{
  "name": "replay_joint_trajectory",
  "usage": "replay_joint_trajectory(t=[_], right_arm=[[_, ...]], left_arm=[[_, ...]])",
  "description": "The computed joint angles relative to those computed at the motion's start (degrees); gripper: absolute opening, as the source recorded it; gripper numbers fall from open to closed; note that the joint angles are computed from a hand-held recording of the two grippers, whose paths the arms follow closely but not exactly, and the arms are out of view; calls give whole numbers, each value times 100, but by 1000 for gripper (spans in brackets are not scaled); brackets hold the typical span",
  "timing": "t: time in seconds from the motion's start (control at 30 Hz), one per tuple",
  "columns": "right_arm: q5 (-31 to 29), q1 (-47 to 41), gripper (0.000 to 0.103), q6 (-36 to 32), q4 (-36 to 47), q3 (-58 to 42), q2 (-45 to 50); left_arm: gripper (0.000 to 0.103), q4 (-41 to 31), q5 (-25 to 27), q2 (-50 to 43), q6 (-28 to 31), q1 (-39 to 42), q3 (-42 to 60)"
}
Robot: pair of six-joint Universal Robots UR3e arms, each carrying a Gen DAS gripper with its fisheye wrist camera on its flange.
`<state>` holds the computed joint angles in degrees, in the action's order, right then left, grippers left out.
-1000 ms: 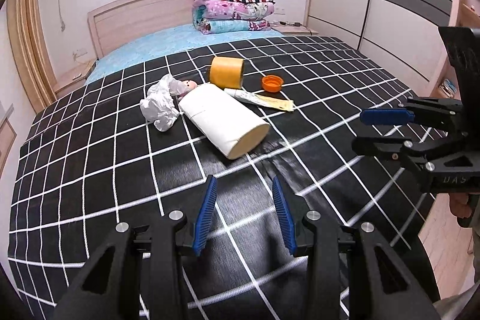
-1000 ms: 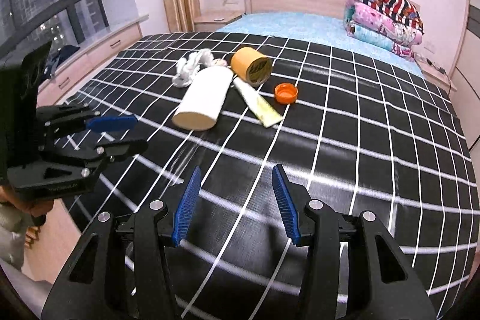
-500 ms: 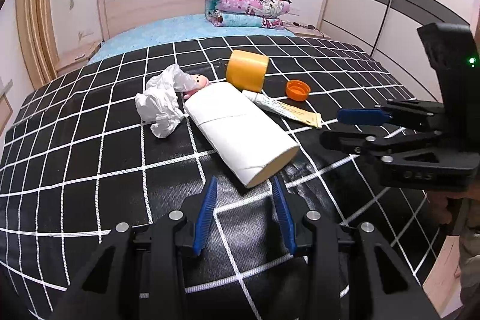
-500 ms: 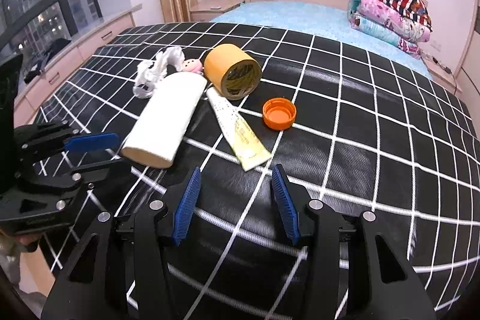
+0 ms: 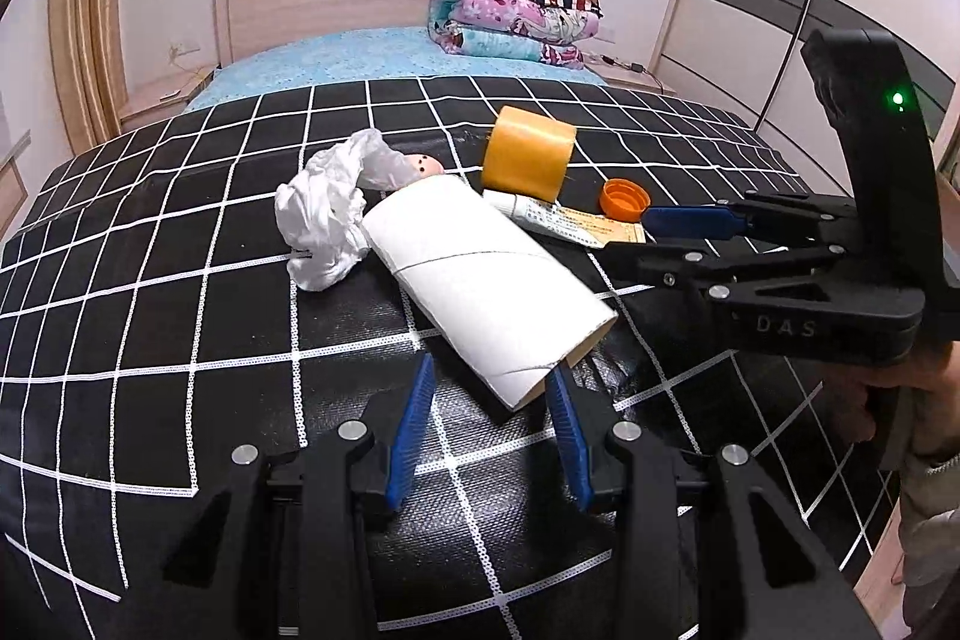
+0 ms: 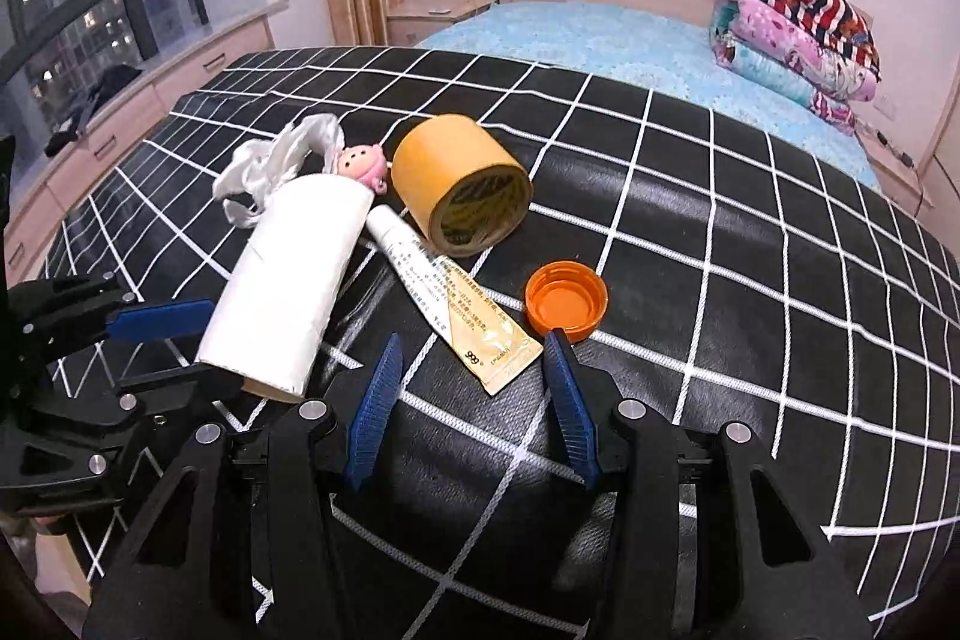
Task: Collect trash
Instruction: 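Reach left tool to the white paper roll while right tool reaches the yellow ointment tube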
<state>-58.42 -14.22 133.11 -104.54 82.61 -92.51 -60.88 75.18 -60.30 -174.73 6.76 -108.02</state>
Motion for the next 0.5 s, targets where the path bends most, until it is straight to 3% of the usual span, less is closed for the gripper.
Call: replay_joint_trajectory(t=[0.13,0.27,0.5], right_arm=[[-61,91,49,-15,-60,-130,135],[0,30,49,-84,59,-91,56],[159,72,49,-253,211,-198,75]], left_arm=[[31,-24,-46,83,-5,124,-39],[17,-61,-69,174,46,238,-70],[13,-222,-165,493,135,554,-151]])
